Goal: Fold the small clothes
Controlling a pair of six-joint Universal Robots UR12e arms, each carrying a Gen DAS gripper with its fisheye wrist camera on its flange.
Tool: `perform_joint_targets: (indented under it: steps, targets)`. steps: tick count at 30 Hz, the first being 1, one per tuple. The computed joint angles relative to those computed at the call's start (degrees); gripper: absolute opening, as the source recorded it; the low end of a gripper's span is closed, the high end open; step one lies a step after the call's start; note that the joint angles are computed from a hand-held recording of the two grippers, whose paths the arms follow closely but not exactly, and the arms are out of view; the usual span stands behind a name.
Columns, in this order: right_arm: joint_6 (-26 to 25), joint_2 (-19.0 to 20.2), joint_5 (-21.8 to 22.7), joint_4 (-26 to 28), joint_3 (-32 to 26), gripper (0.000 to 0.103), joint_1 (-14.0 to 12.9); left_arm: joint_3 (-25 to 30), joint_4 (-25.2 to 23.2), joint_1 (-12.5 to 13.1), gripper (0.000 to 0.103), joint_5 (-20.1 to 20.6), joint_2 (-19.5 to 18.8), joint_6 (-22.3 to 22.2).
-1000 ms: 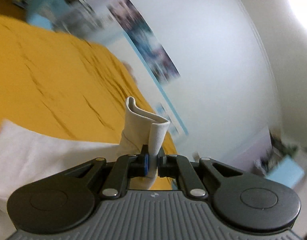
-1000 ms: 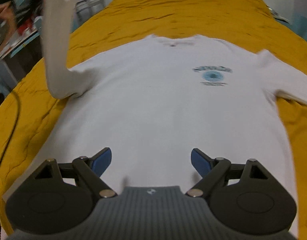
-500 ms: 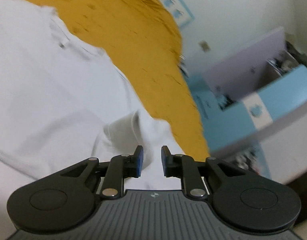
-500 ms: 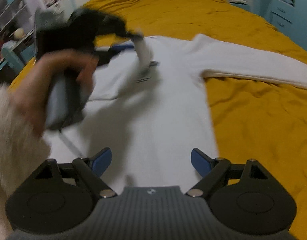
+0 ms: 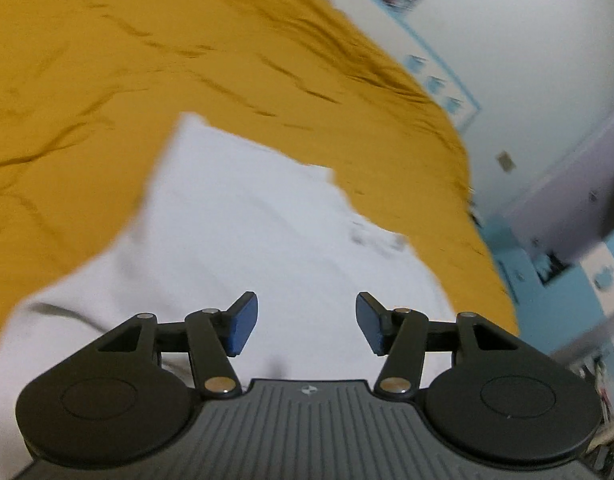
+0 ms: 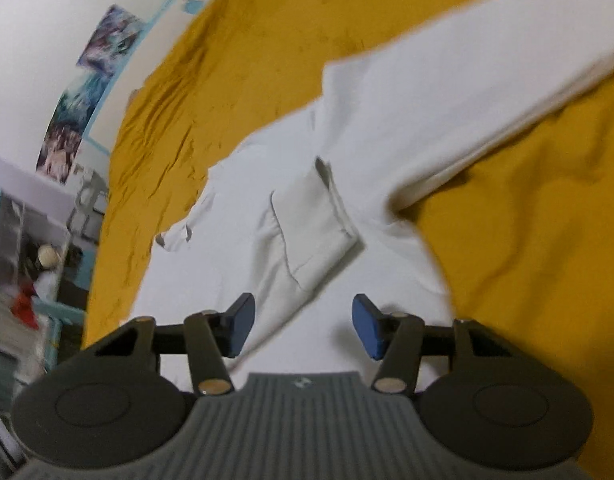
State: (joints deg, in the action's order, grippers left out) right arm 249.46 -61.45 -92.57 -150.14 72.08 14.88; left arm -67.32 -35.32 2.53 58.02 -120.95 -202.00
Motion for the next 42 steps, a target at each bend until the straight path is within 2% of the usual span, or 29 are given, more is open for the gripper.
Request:
perform_joint_targets:
  steps: [3,6,7,8,9,10,15,17,20,22,23,24,26,27,28,30,33,36,39,40,42]
  targets:
    - [4.2,2.6,-3.4,2.7,-3.1,0.052,-0.1,1.1,-1.2,0.2,0.063,1.8,-0.8,-1.1]
    - [7.3,4.2,-5.3,2.0,-4.6,0.052,0.0,1.4,-3.4,0.5,0.063,2.4,-1.1,-0.7]
    - [8.0,4.6,-5.3,1.4,-5.0,0.046,-0.1,1.9,-4.4,0.4,0.063,2.5,-1.2,-0.7]
    - [8.3,4.9,-5.8,2.4,-5.8,0.009,-0.1,1.7,-4.8,0.4,0.063,2.5,-1.1,-1.0]
    - [8.3,5.0,-5.9,4.1,-6.4,0.004,-0.2,1.7,-4.8,0.4,0.063,2.3,-1.2,-1.3]
    - [8.4,4.9,-6.1,3.4,-6.3,0.001,-0.1,1.5,-4.4,0.2,0.064,2.2,-1.1,-1.7]
    - [7.7,2.8,-10.5,-0.5,-3.8,0.001,1.4,2.1,-4.6,0.1,0.064,1.0,-1.5,-0.3]
    - [8.9,2.2,-11.5,1.7,-3.4,0.001,1.6,2.7,-6.0,-0.2,0.064,1.4,-1.8,0.7]
    - [8.5,2.4,-10.7,3.6,-2.8,0.001,1.2,3.4,-8.1,-0.5,0.064,1.7,-2.3,2.9]
    - [9.8,2.4,-9.7,2.3,-2.0,0.000,0.9,3.8,-9.5,-0.5,0.064,1.8,-2.4,4.3]
    - [10.3,2.2,-10.8,2.2,-1.8,0.002,1.1,3.9,-9.9,-0.5,0.064,1.6,-2.3,4.7]
    - [10.1,2.2,-13.1,3.2,-2.3,0.009,1.5,4.0,-10.4,-0.5,0.064,1.5,-2.2,5.4]
    - [7.1,1.9,-19.2,5.4,-3.2,0.024,2.5,4.0,-10.9,-0.4,0.064,1.2,-1.9,5.8]
    - [5.3,2.1,-20.8,3.8,-3.5,0.025,2.9,3.9,-10.4,-0.3,0.064,-0.1,-1.8,5.8]
    - [2.8,2.4,-20.9,1.2,-3.8,0.025,2.9,3.6,-9.7,-0.2,0.064,-1.5,-1.7,5.9]
    - [-1.6,3.4,-17.4,-2.0,-5.2,0.025,2.4,3.5,-9.4,-0.4,0.065,-1.8,-1.5,7.1]
    - [-4.6,5.8,-12.4,-0.4,-9.1,0.025,1.5,4.2,-10.7,-1.0,0.065,-0.2,-1.8,8.6]
    - [-5.0,7.2,-10.2,3.6,-11.3,0.025,0.9,4.7,-12.1,-1.1,0.065,0.6,-2.1,9.4]
    - [-3.5,8.0,-10.7,8.8,-12.5,0.021,0.5,5.2,-13.7,-1.3,0.065,1.5,-2.2,10.1]
    - [-2.6,7.8,-10.2,8.7,-11.9,0.010,0.3,5.3,-14.0,-1.3,0.065,1.1,-2.1,10.0]
    - [-1.3,6.0,-8.6,5.9,-8.9,0.011,-0.3,5.3,-14.3,-1.5,0.065,-0.6,-1.8,10.5]
